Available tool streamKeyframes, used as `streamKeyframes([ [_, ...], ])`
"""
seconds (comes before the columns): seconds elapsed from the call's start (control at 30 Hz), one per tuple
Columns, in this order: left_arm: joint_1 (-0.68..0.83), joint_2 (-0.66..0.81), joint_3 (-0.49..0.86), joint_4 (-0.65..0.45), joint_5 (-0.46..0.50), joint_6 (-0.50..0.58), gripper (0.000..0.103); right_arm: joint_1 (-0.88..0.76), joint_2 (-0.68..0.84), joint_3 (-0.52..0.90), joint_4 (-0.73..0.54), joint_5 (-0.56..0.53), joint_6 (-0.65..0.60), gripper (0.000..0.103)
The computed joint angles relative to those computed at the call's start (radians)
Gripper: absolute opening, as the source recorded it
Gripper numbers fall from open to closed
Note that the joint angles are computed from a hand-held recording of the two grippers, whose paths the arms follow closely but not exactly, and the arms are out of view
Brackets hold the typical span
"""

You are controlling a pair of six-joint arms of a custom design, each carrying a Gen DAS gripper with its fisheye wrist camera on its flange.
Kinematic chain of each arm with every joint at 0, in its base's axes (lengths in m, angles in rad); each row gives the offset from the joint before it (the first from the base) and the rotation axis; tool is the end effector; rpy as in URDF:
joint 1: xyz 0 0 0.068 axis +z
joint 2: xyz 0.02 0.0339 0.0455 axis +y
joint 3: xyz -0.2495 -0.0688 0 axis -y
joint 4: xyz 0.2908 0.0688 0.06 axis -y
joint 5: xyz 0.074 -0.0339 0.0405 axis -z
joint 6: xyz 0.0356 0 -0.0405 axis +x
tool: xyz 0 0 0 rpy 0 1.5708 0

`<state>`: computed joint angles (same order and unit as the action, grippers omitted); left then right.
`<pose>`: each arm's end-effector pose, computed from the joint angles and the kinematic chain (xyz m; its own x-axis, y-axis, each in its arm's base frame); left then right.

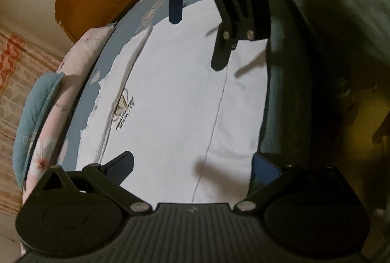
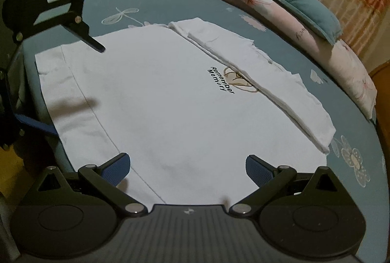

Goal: Fold clothes
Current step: 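Roll both grippers and bring them to the shirt's long side edge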

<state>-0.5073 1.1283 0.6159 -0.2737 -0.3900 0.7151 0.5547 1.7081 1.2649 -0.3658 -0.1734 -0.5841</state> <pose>0.2440 -0.1201 0.1730 -0.3263 0.8752 -0.3571 0.5675 0.4835 0.6664 0.3520 0.2253 0.2112 -0.1712 -0.7451 -0.6446 -0.8564 0.4360 -0.2765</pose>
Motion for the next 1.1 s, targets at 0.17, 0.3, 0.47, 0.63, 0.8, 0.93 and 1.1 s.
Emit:
streamKeyframes([
  [0.17, -0.015, 0.035, 0.026, 0.0, -0.02, 0.05, 0.103, -0.001, -0.011, -0.016, 0.007, -0.012, 0.016, 0.102],
  [0.3, 0.001, 0.037, 0.023, 0.007, -0.034, 0.042, 0.103, -0.006, -0.022, -0.03, 0.009, -0.033, 0.042, 0.102],
  [0.47, 0.028, 0.011, 0.007, 0.017, -0.051, 0.049, 0.103, -0.012, -0.036, -0.043, 0.004, -0.051, 0.065, 0.102],
  [0.63, 0.033, 0.004, 0.008, 0.019, -0.054, 0.03, 0.103, -0.004, -0.044, -0.051, 0.006, -0.064, 0.077, 0.102],
  [0.8, 0.042, -0.003, 0.019, 0.015, -0.053, 0.015, 0.103, 0.021, -0.059, -0.066, 0.008, -0.072, 0.075, 0.103],
  [0.93, 0.07, -0.017, 0.027, 0.008, -0.029, -0.024, 0.103, 0.038, -0.07, -0.075, 0.004, -0.108, 0.069, 0.103],
  [1.1, 0.084, -0.03, 0.028, 0.01, -0.017, -0.047, 0.103, 0.089, -0.053, -0.096, 0.03, -0.027, 0.034, 0.103],
])
